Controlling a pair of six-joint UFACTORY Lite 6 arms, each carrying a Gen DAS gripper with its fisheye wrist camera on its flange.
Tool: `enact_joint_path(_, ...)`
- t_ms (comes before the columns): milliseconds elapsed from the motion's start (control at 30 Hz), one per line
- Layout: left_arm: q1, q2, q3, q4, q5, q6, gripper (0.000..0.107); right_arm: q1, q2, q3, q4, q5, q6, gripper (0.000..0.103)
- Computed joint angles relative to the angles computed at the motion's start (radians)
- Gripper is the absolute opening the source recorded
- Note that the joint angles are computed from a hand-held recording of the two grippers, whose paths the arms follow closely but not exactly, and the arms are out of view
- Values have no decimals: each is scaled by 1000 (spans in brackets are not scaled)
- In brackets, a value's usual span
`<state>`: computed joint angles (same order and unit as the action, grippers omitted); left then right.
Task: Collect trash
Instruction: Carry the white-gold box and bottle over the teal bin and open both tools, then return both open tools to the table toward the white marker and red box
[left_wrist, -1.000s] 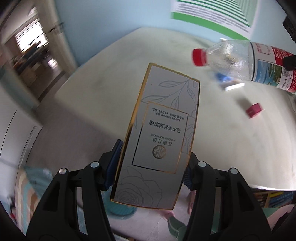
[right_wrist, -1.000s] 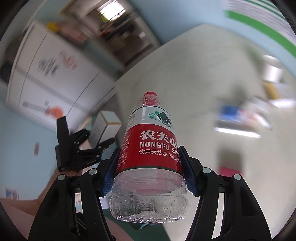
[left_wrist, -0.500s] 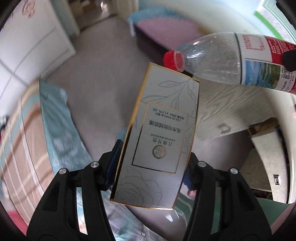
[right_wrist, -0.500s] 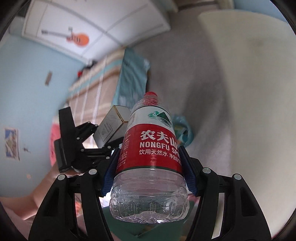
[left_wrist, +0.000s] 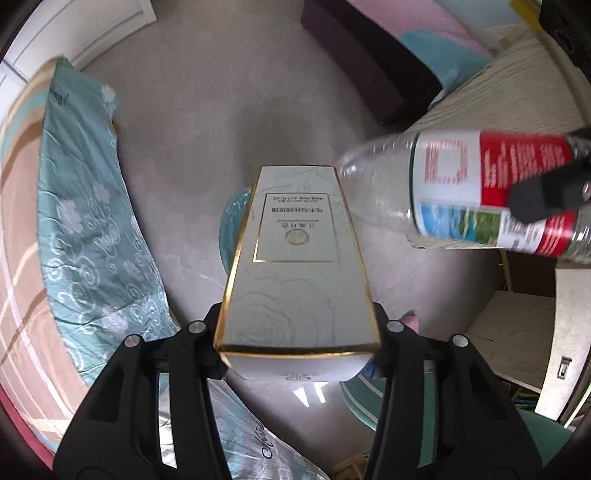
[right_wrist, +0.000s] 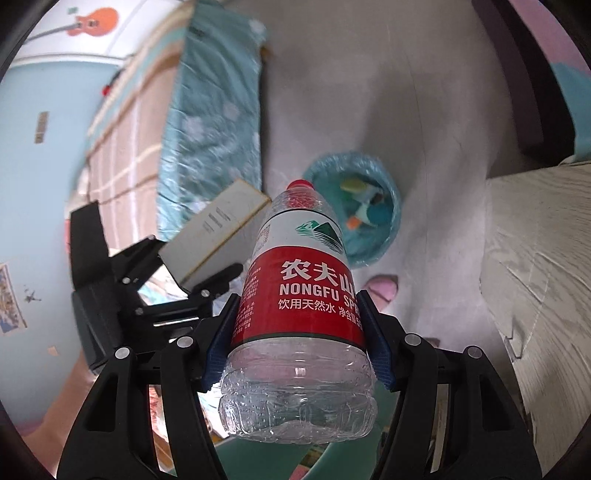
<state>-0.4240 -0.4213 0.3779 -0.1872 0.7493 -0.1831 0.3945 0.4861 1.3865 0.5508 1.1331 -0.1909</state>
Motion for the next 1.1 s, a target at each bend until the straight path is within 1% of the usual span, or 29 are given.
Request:
enact_joint_path(67, 35, 99, -11, -25, -78, 53, 48, 16, 84, 20, 15, -22, 1, 65)
enact_joint_path(100, 42, 147, -13, -28, -115, 60, 50, 28, 138, 47, 13, -36, 10, 67)
enact_joint_path(133, 61, 197, -12, -33, -144, 81, 61, 32, 151, 40, 11, -47, 9, 69)
enact_joint_path(167, 70, 246, -9, -40, -167, 90, 68, 39, 176, 56, 0, -59, 22, 71)
enact_joint_path(233, 66, 275, -7, -31, -182, 81, 70, 35, 196, 72, 11, -68, 29, 73)
enact_joint_path(267, 60, 275, -9, -19, -181, 69, 74, 35, 196, 75, 19, -71, 29, 73)
enact_joint_path(300, 49, 262, -12, -10, -172, 54, 75, 37, 193, 78, 21, -73, 28, 73)
enact_joint_path(433, 26, 151, -27, -8, -101, 30, 75, 26, 125, 68, 16, -46, 6, 74)
enact_joint_path(500, 5, 68, -23, 20, -40, -6, 75, 6, 62, 51, 21, -18, -15, 74)
enact_joint_path(533, 0, 46, -21, 28, -25, -16, 75, -2, 35, 49, 22, -1, -17, 75)
enact_joint_path(600, -21, -21, 7, 51, 47, -47, 75, -32, -38, 31, 43, 41, -48, 75)
enact_joint_path(633, -30, -37, 18, 61, 66, -59, 75, -42, -66, 25, 50, 57, -57, 75)
enact_joint_path(733, -98, -106, 114, 111, 179, -135, 75, -79, -184, 17, 57, 128, -84, 75)
enact_joint_path(800, -131, -129, 180, 124, 229, -159, 75, -121, -278, 21, 71, 188, -102, 75)
enact_joint_path(900, -234, -103, 337, 172, 304, -214, 76, -201, -381, 39, 93, 270, -118, 77)
enact_joint_path(933, -268, -76, 393, 192, 323, -228, 76, -245, -423, 51, 101, 313, -125, 77)
enact_joint_path(1033, -386, 41, 609, 243, 382, -269, 76, -369, -521, 80, 102, 416, -164, 79)
enact_joint_path(1100, -449, 129, 754, 266, 407, -281, 77, -491, -581, 106, 98, 501, -215, 80)
